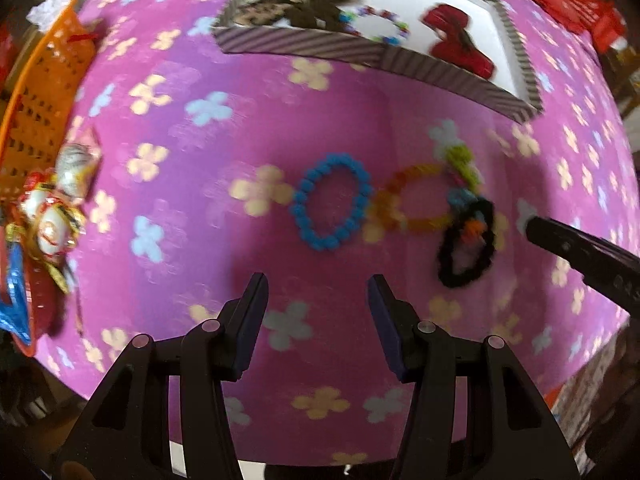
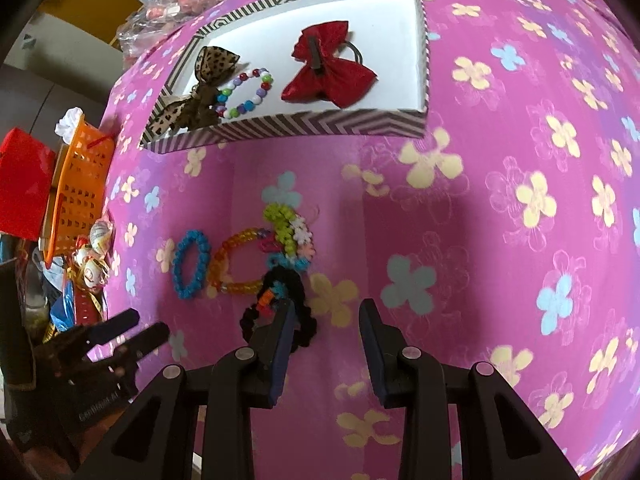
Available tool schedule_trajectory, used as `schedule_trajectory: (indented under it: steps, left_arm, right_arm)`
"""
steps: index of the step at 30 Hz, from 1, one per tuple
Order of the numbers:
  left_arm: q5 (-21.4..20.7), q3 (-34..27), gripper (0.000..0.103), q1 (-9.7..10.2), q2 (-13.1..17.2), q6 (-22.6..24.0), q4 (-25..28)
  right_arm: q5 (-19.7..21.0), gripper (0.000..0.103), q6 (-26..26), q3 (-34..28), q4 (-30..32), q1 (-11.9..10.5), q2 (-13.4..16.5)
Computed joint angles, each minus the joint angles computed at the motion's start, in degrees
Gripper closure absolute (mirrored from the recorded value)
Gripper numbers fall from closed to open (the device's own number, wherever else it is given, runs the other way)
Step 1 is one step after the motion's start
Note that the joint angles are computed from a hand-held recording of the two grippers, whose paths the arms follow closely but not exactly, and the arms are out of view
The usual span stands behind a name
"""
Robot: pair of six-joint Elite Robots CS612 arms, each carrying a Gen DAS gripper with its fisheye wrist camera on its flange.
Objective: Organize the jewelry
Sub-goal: 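Move both tools back toward the black hair tie and green beaded bracelet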
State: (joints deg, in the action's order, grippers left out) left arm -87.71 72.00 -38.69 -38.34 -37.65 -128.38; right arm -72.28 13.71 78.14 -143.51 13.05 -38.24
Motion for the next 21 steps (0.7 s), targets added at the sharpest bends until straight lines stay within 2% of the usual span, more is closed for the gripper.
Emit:
schedule_trajectory:
  steps: [8, 21]
  left_arm:
    - [-4.3, -2.0, 0.052, -0.55, 2.2, -0.3, -2.0]
    - [-10.5, -5.9, 0.05, -0.09, 5.6, -1.8, -5.5]
  right_arm:
    - [0.4, 0.071, -0.9, 1.0, 0.0, -0.8, -0.4]
    - [1.8, 0.071, -4.9, -1.4, 1.8, -1.5, 1.1]
